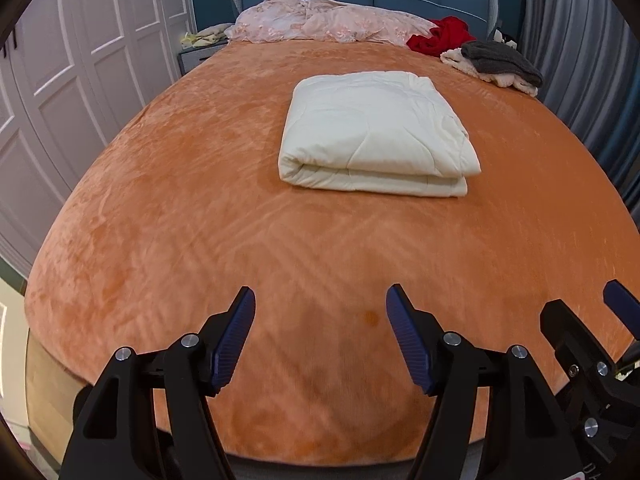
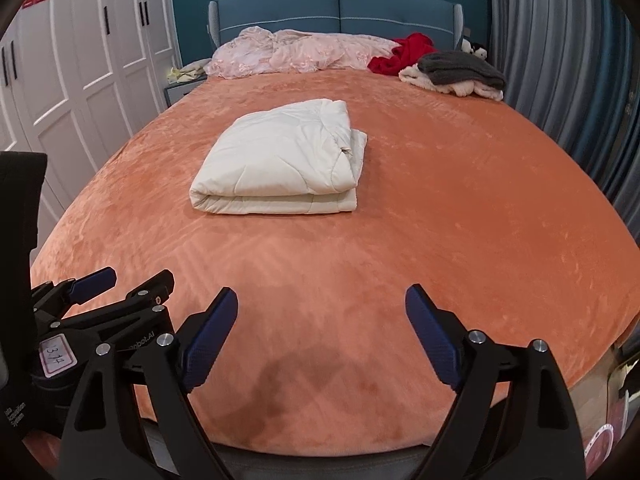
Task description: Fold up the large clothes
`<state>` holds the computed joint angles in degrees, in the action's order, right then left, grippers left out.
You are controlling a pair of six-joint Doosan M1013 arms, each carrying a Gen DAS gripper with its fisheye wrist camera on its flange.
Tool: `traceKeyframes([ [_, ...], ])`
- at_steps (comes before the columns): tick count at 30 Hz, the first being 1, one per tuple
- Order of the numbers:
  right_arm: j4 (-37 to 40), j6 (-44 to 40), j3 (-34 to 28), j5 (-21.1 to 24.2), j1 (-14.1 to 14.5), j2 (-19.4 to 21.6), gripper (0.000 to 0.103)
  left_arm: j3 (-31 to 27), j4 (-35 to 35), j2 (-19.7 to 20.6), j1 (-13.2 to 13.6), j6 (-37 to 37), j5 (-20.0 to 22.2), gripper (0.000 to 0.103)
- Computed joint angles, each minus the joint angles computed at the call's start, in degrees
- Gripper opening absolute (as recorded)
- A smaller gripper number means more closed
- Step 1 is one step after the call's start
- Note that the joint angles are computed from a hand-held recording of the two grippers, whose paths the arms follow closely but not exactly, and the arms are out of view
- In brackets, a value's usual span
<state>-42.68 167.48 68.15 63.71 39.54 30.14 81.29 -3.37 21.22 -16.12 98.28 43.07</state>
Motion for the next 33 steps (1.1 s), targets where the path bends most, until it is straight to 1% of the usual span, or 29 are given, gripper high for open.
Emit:
traceKeyframes([
  [7,-1.55,0.93,1.32,-0.06,1.32,-0.81,0.082,2.83,2.54,-2.17,-0.35,-1.93,-1.74,0.066],
  [9,-1.79,0.97,1.55,-0.17,1.56,-0.93,0.079,3.40,3.54,-2.65,-0.52,-2.42,-2.28,0.066],
  [13,-2.18,1.39,2.04,-0.48,1.90,-1.26,0.077,4.21,3.88,-3.42,-0.55,-2.73,-2.86,0.066],
  [17,-2.46,1.51,2.35,-0.69,2.22,-1.53,0.072,5.25,6.98,-4.30,-1.07,-5.03,-4.39,0.066],
  [21,-2.50,2.17,2.69,-1.04,2.33,-1.83,0.072,5.93,9.17,-4.93,-1.40,-6.89,-5.44,0.066],
  [33,-2.59,2.51,2.84,-1.03,2.44,-1.97,0.072,6.38,11.63,-5.44,-1.75,-8.92,-6.31,0.066],
])
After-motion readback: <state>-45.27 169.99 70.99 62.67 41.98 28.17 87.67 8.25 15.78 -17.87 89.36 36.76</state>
